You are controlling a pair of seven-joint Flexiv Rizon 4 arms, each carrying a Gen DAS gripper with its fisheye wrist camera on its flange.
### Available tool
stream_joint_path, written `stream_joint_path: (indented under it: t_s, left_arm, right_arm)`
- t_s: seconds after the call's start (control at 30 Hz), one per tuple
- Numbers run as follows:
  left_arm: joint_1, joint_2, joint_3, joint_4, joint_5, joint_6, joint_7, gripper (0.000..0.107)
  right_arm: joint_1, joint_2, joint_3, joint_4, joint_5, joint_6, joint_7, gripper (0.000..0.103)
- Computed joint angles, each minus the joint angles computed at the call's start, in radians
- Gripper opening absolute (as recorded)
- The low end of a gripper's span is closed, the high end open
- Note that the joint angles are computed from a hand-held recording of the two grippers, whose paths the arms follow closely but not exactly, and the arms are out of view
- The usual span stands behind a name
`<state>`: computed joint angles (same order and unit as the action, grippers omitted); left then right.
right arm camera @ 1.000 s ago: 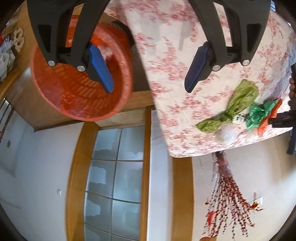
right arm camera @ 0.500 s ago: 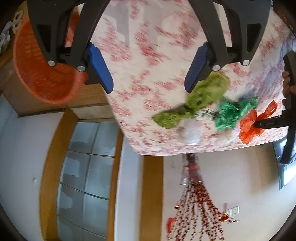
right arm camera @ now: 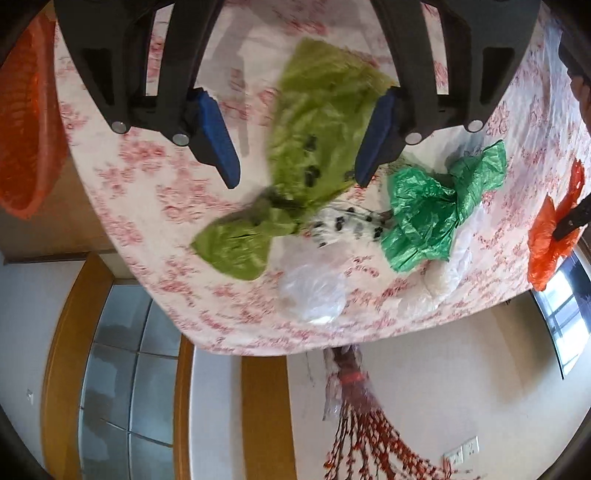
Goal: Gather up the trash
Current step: 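Grasp the orange bag with the left tool while the right tool grasps the olive-green bag, then carry both bags over the wastebasket and open both tools to release them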
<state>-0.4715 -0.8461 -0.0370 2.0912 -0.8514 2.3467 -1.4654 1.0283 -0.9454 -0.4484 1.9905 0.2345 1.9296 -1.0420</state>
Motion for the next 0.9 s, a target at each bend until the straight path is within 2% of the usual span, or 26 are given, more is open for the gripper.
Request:
stream_joint_path:
  t_s: [0.1, 0.17, 0.27, 0.33, 0.43, 0.6, 0.9]
  left_arm:
    - [0.009, -0.002, -0.002, 0.001, 0.019, -0.005, -0.004, 0.034]
    - [0.007, -0.003, -0.002, 0.003, 0.024, -0.009, -0.006, 0.034]
    - [0.009, -0.005, -0.003, 0.005, 0.041, -0.012, -0.015, 0.034]
    - [0.007, -0.005, -0.002, 0.005, 0.049, -0.013, -0.019, 0.034]
    - [-0.001, -0.004, 0.000, 0.005, 0.056, -0.014, -0.020, 0.034]
    - [-0.023, 0.002, -0.001, 0.002, 0.059, -0.015, -0.011, 0.034]
    - [-0.078, 0.010, -0.017, -0.031, 0.061, -0.019, 0.026, 0.034]
  right_arm:
    - [-0.003, 0.000, 0.004, -0.020, -0.026, -0.046, 0.008, 0.063]
    - [0.000, 0.000, -0.004, -0.027, -0.048, -0.083, 0.020, 0.057]
    - [-0.003, 0.004, -0.009, -0.017, -0.072, -0.095, 0.053, 0.043]
    - [0.008, 0.002, -0.025, -0.002, -0.075, -0.091, 0.070, 0.028]
    - [0.005, 0.009, -0.028, 0.028, -0.077, -0.069, 0.075, 0.017]
    - [0.005, 0.019, -0.029, 0.086, -0.039, -0.011, 0.057, 0.012]
    - [0.079, 0.021, -0.083, 0.198, 0.100, 0.081, -0.029, 0.011]
